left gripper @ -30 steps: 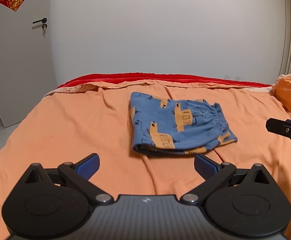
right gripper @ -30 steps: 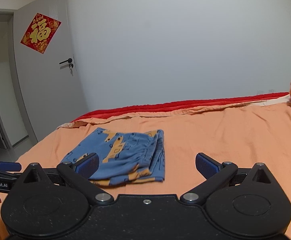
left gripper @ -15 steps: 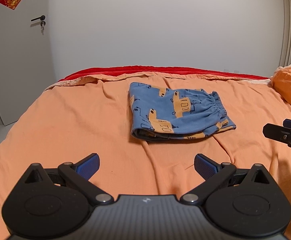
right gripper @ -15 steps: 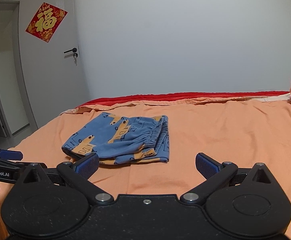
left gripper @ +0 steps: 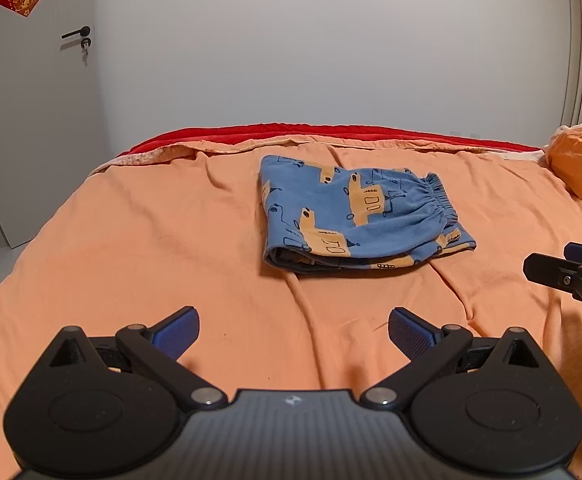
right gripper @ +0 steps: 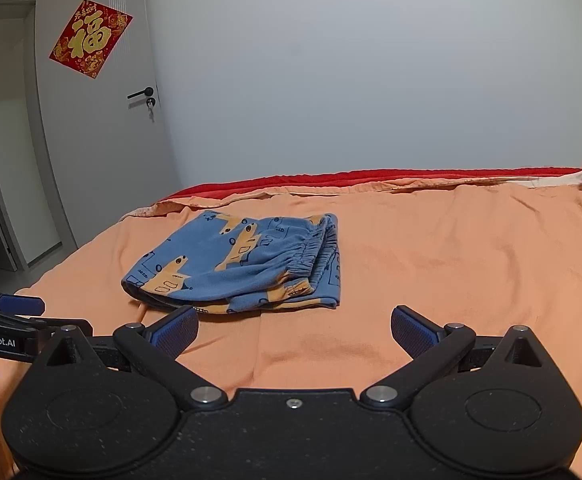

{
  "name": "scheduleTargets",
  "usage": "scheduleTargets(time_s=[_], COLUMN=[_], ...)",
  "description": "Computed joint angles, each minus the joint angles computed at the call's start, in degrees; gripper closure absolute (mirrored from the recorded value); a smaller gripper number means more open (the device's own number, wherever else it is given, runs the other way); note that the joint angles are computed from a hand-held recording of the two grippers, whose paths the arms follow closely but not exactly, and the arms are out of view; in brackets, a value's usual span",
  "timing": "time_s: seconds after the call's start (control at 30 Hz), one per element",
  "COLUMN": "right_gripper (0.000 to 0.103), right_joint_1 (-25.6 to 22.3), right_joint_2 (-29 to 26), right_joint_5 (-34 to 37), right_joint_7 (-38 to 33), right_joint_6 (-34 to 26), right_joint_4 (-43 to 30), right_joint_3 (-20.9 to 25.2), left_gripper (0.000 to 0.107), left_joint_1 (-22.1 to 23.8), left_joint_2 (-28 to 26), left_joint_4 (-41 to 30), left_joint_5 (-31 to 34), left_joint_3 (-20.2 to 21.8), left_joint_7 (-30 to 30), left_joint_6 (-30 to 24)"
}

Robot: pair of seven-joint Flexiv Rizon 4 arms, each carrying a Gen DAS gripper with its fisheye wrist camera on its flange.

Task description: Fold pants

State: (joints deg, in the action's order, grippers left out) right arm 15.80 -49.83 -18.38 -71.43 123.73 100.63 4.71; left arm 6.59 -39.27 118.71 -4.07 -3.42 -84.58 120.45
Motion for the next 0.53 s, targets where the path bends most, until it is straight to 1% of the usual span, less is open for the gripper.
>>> scheduleTargets(time_s=[0.13,0.17,0.23,0.27,0.33,0.4,0.47,0.53], right_gripper=[0.001,0.001,0.001,0.001,0.001,0.001,0.001,0.001], right_joint_1=[-0.4,-0.5,-0.6,-0.7,-1.0,-1.2,-1.4,-1.4], right_joint_2=[-0.1,-0.2,-0.2,-0.3,-0.3,-0.4,-0.5,-0.5], right_joint_5=[-0.7,-0.9,-1.2,-1.4,-1.9,-2.3,-2.6,-2.9], right_joint_7=[0.2,0.2,0.2,0.3,0.5,0.6,0.7,0.8], right_joint_6=[-0.3,-0.4,-0.4,-0.5,-0.9,-1.0,-1.1,-1.1], right_joint_4=[0.0,0.0,0.0,0.0,0.0,-0.1,-0.1,-0.1], right_joint_3=[0.4,0.5,0.6,0.7,1.0,1.2,1.3,1.4], left_gripper=[0.004,0.004,0.004,0.004,0.004,0.004,0.004,0.004], left_joint_1=[-0.4,-0.4,2.5,2.6,0.1,1.2,0.2,0.8], left_joint_2=[-0.1,0.2,0.4,0.4,0.2,0.1,-0.1,0.0], left_joint_4=[0.0,0.2,0.2,0.2,0.2,0.2,0.3,0.4], left_joint_5=[-0.6,-1.1,1.0,1.1,-0.7,0.7,0.1,0.4], left_joint_3=[0.2,0.0,-2.6,-2.7,-0.4,-1.1,-0.3,-0.8], left_joint_7=[-0.3,-0.7,-1.4,-1.5,-1.3,-0.7,-0.6,-0.7], left_joint_6=[-0.3,-1.1,-3.1,-3.5,-3.3,-3.7,-3.0,-3.2])
